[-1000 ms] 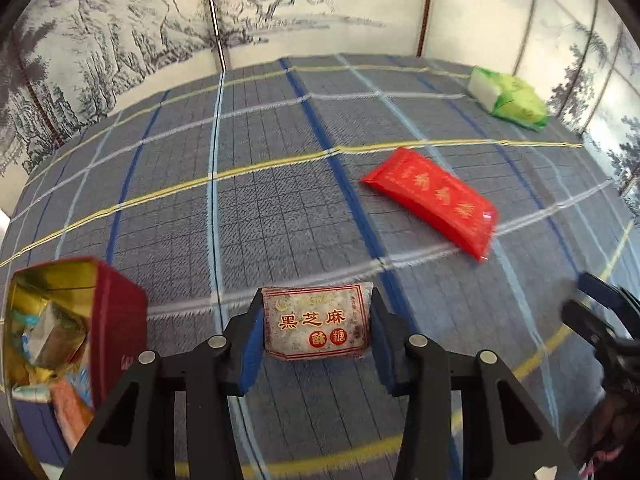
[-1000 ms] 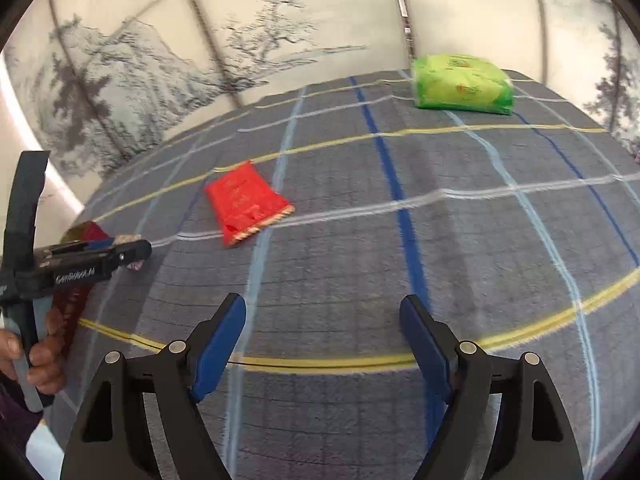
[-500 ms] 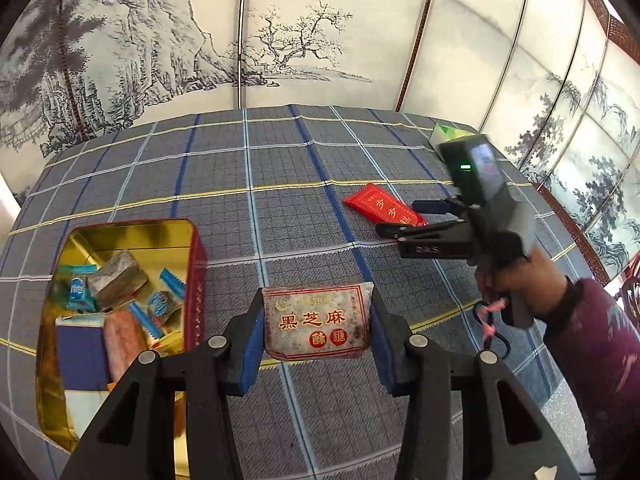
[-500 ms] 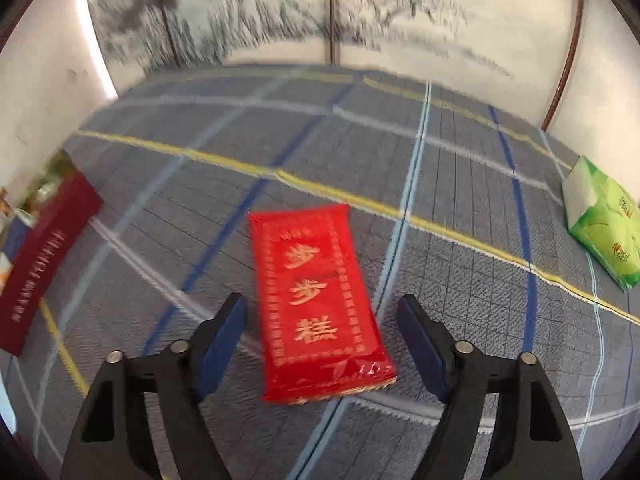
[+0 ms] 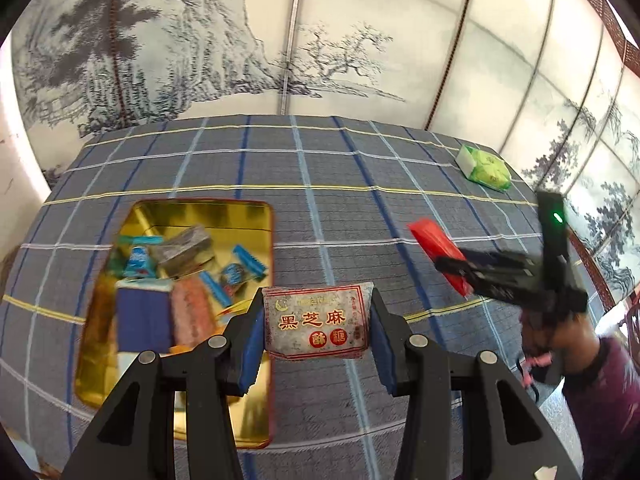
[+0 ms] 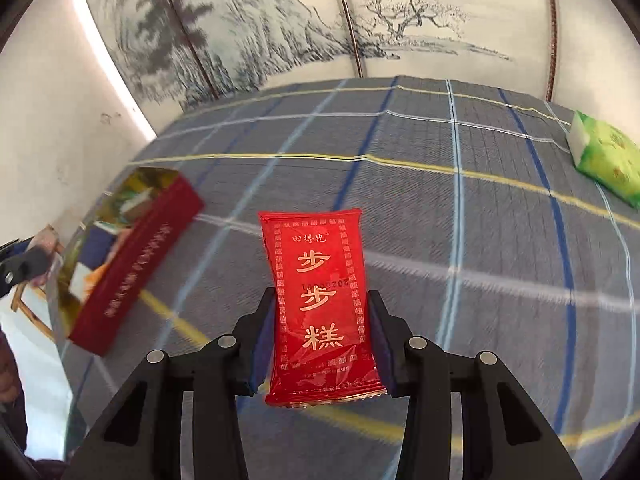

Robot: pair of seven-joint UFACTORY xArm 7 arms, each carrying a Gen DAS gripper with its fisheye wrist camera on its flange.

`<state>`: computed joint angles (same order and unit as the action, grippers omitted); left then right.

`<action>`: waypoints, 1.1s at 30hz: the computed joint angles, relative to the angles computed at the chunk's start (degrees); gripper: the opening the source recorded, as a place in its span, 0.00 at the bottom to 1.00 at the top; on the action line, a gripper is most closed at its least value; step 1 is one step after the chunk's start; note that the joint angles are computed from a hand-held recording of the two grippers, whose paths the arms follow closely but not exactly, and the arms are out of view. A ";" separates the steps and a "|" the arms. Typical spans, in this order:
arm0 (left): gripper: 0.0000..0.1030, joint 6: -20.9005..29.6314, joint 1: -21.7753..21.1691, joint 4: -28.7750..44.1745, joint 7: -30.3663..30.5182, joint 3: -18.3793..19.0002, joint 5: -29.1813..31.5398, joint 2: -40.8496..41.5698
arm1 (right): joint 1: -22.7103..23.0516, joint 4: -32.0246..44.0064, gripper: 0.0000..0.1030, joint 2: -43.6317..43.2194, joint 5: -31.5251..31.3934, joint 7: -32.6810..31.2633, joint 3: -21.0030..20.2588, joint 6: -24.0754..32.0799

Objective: Organize snacks
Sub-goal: 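Carry the black-sesame box into the tin and open the left tool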

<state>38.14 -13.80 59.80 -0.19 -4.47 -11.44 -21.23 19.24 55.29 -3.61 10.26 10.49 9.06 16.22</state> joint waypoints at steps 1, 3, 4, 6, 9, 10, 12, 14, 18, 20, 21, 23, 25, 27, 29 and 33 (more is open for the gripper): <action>0.41 0.11 0.58 -0.90 -0.32 0.29 0.38 -1.23 | 0.20 -2.47 0.42 -1.73 -1.29 3.19 0.93 -2.15; 0.41 -0.06 1.59 -2.76 -0.69 0.91 1.02 -3.56 | -1.20 -4.25 0.42 -2.47 -8.66 11.89 3.04 -4.55; 0.41 -0.23 2.14 -3.91 -0.67 1.40 1.29 -4.91 | -1.94 -5.53 0.42 -3.13 -12.12 16.40 4.07 -5.97; 0.41 -0.01 3.36 -5.66 -0.70 2.09 2.21 -7.06 | -2.71 -6.32 0.42 -3.13 -16.19 21.74 5.04 -6.59; 0.41 0.25 4.68 -7.96 -0.08 3.16 3.05 -9.42 | -4.03 -5.98 0.42 -2.50 -24.79 29.80 6.37 -5.68; 0.41 0.10 5.27 -8.73 0.13 3.34 3.58 -10.05 | -3.62 -6.25 0.42 -2.62 -25.38 30.55 6.03 -5.73; 0.41 0.03 5.99 -9.80 0.34 3.59 4.13 -10.84 | -4.36 -5.77 0.42 -1.99 -30.25 35.24 6.50 -5.47; 0.41 0.00 5.89 -10.55 1.43 4.51 3.61 -11.24 | -4.39 -5.01 0.42 -0.88 -33.84 38.85 6.32 -5.09; 0.41 -1.69 5.91 -10.97 3.20 4.82 3.49 -10.50 | -3.36 -4.68 0.42 -0.79 -36.31 41.74 4.85 -4.29; 0.41 -2.90 5.74 -10.78 3.87 4.77 3.18 -9.48 | -2.54 -4.42 0.42 -0.30 -34.59 40.39 4.04 -4.08; 0.41 -3.47 5.40 -10.72 4.54 4.99 2.78 -9.02 | -2.48 -4.26 0.42 -0.19 -35.18 40.95 3.92 -3.96; 0.41 -4.50 5.09 -10.47 5.46 5.04 2.32 -7.87 | -2.08 -3.79 0.42 0.20 -35.25 40.94 3.62 -3.54; 0.41 -5.43 4.74 -10.01 6.42 5.06 1.91 -6.41 | -1.75 -3.40 0.43 0.44 -35.59 41.06 3.40 -2.98; 0.41 -6.20 4.50 -9.48 7.26 5.03 1.48 -4.98 | -1.48 -3.01 0.43 0.74 -35.88 41.10 3.15 -2.60; 0.41 -6.75 4.11 -8.72 8.06 5.18 0.67 -3.35 | -1.25 -2.46 0.43 1.03 -37.03 41.91 3.10 -1.80; 0.41 -8.08 3.96 -7.76 9.28 4.75 -0.05 -1.11 | -0.74 -1.94 0.43 1.36 -38.01 42.64 2.72 -1.18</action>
